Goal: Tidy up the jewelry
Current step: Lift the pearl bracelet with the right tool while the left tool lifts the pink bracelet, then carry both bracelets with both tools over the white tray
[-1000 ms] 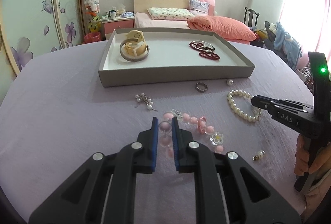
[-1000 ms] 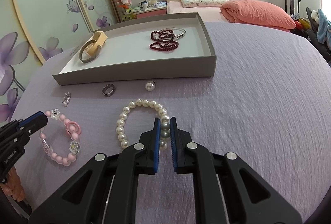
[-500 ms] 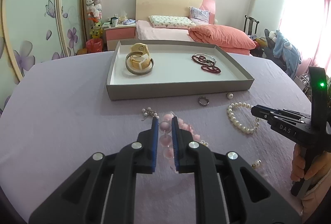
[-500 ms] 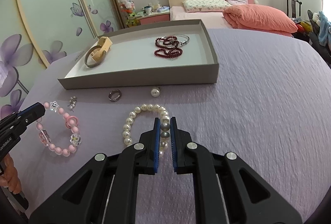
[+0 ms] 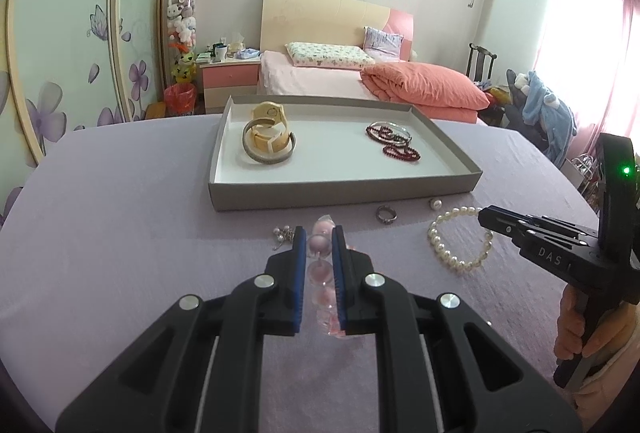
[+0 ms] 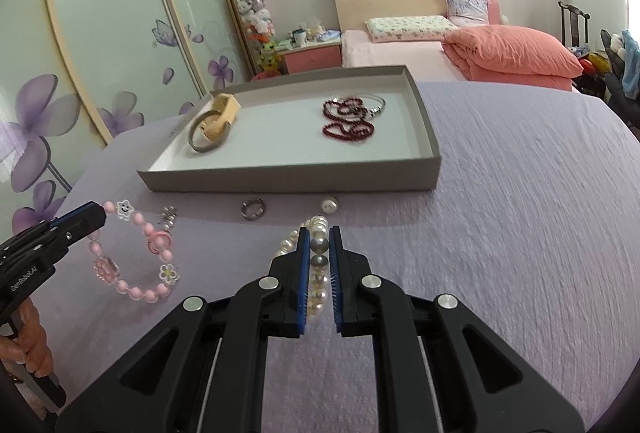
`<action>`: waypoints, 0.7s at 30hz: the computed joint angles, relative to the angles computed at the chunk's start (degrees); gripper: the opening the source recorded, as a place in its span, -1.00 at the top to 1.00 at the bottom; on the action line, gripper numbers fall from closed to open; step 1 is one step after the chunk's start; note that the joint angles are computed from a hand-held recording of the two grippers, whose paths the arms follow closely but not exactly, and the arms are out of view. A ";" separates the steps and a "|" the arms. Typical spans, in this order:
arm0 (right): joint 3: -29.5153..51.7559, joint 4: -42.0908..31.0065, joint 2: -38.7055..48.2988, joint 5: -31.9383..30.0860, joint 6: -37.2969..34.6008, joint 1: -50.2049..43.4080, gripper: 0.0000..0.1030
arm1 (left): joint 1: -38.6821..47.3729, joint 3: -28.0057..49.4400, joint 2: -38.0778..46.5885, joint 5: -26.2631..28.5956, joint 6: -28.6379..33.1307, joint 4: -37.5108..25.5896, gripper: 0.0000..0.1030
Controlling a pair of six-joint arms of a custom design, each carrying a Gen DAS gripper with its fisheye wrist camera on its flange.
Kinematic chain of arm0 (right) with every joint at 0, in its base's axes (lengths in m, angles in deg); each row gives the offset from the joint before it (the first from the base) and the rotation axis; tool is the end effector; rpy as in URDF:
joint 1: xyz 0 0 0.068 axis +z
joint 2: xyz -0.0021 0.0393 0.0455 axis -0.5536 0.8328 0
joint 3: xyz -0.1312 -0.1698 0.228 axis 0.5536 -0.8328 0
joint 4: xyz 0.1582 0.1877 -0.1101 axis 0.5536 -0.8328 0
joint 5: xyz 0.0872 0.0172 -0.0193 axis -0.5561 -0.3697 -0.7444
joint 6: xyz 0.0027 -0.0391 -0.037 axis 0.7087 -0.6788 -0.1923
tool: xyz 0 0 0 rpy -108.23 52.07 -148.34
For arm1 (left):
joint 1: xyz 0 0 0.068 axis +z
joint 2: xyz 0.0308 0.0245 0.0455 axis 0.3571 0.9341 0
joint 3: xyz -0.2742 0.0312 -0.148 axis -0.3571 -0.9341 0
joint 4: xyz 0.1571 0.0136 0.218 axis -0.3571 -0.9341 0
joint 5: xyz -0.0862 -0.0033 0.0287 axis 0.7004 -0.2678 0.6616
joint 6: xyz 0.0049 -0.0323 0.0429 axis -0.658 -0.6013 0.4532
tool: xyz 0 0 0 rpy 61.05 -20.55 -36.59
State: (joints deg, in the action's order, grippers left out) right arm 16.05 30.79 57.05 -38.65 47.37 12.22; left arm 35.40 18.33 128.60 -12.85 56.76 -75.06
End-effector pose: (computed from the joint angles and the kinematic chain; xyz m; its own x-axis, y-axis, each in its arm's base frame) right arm 0.2026 0.1794 0.0888 -0.6140 0.2927 -0.7330 0.2145 0.9556 0.2019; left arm 0.2828 0.0494 0.1242 -0.5706 0.2725 -0.7747 0.5630 0.8165 -0.1276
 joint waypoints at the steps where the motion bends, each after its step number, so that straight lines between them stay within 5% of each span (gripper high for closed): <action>1: 0.10 0.02 -0.18 0.15 -0.22 0.07 0.80 | 0.07 0.03 -0.08 0.15 -0.07 -0.06 0.74; 21: 1.53 -2.80 -4.36 3.87 -1.27 2.41 0.80 | 1.17 1.39 -2.37 4.00 -1.70 -1.79 0.74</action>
